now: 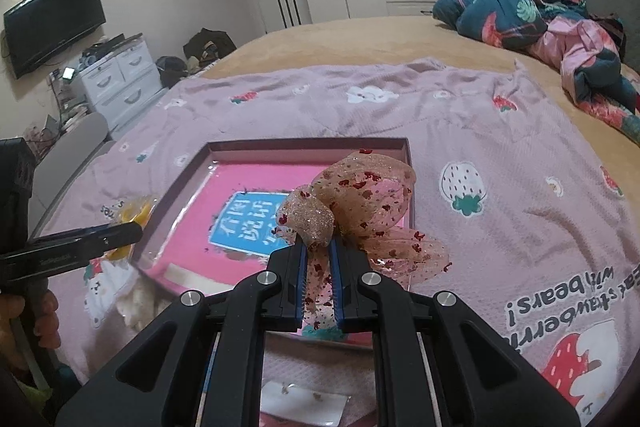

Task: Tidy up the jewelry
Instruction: 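Grasp and lift the hair-tie bag with the left tool while the right tool lifts the bow, then lower the hair-tie bag into the tray and open the left tool while the right tool releases the bow there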

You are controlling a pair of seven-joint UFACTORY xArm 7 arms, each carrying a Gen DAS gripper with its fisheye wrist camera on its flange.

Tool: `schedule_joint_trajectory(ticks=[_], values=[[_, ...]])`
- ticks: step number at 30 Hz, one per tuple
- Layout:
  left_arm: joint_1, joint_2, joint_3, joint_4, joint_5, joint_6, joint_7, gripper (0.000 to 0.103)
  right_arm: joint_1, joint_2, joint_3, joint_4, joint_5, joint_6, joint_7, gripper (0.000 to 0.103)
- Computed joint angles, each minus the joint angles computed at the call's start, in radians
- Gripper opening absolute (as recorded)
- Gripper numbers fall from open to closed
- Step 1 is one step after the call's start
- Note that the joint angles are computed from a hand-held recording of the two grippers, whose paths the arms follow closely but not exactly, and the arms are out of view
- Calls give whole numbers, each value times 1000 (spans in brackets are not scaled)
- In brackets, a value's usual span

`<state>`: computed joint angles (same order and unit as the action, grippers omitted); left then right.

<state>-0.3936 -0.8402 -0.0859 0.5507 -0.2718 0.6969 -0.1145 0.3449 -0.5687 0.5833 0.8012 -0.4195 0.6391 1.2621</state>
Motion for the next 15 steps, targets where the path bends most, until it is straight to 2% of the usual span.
schedule_joint_trajectory(ticks=[7, 15], values=[[4, 95, -9, 0, 20, -52, 17, 29, -8, 80, -12, -8, -10, -43, 27, 10], [4, 119, 9, -22, 17, -68, 35, 29, 17, 159, -41, -1, -39, -68, 68, 14]])
